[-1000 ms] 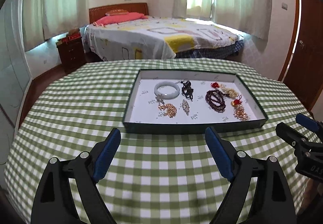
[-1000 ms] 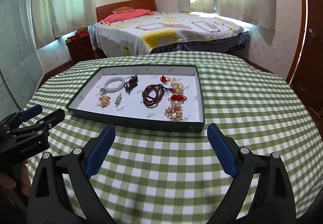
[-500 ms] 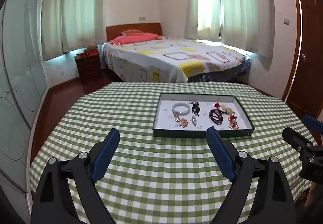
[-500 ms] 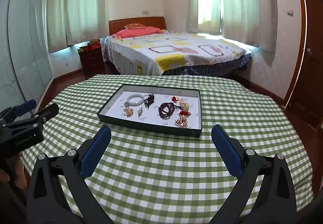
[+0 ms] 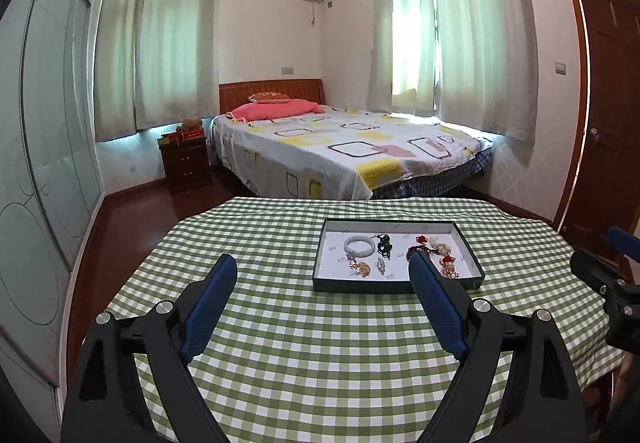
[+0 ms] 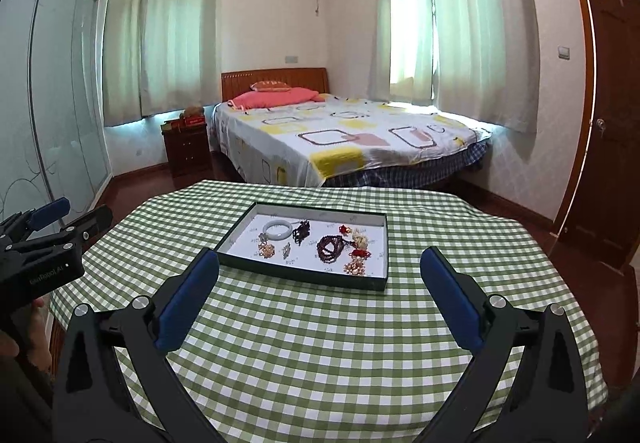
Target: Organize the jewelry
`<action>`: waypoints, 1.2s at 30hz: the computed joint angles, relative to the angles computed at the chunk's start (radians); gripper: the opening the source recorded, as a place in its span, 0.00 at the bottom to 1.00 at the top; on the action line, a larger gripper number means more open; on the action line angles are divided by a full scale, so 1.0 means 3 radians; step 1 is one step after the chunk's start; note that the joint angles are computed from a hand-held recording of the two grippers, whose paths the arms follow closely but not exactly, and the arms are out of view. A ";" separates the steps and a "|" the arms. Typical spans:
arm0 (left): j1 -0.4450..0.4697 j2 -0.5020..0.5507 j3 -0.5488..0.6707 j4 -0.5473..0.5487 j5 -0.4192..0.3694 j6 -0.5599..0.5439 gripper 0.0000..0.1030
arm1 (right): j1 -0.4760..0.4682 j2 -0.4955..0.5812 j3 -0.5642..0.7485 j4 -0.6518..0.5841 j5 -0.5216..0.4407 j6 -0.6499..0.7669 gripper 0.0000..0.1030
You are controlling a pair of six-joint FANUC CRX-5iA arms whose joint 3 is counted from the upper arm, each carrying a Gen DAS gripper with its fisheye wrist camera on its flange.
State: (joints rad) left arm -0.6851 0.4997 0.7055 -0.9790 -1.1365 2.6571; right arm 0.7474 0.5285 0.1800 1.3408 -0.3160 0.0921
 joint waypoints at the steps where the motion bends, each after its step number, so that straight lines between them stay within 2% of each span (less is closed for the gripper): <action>1: -0.0004 -0.0005 -0.0005 -0.0008 -0.0001 0.0012 0.82 | -0.0007 -0.0016 -0.0024 0.0052 0.0007 -0.0054 0.95; 10: -0.0062 -0.0039 -0.0050 -0.0104 -0.0031 0.0090 0.82 | -0.0076 -0.0099 -0.0169 0.0507 0.0077 -0.0495 0.95; 36: -0.0077 -0.0055 -0.0061 -0.0113 -0.0055 0.0132 0.82 | -0.0082 -0.0099 -0.0168 0.0496 0.0081 -0.0497 0.96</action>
State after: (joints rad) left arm -0.7082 0.4833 0.6871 -1.0129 -1.1530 2.6966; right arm 0.7228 0.4988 0.1298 1.4896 -0.2916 -0.0569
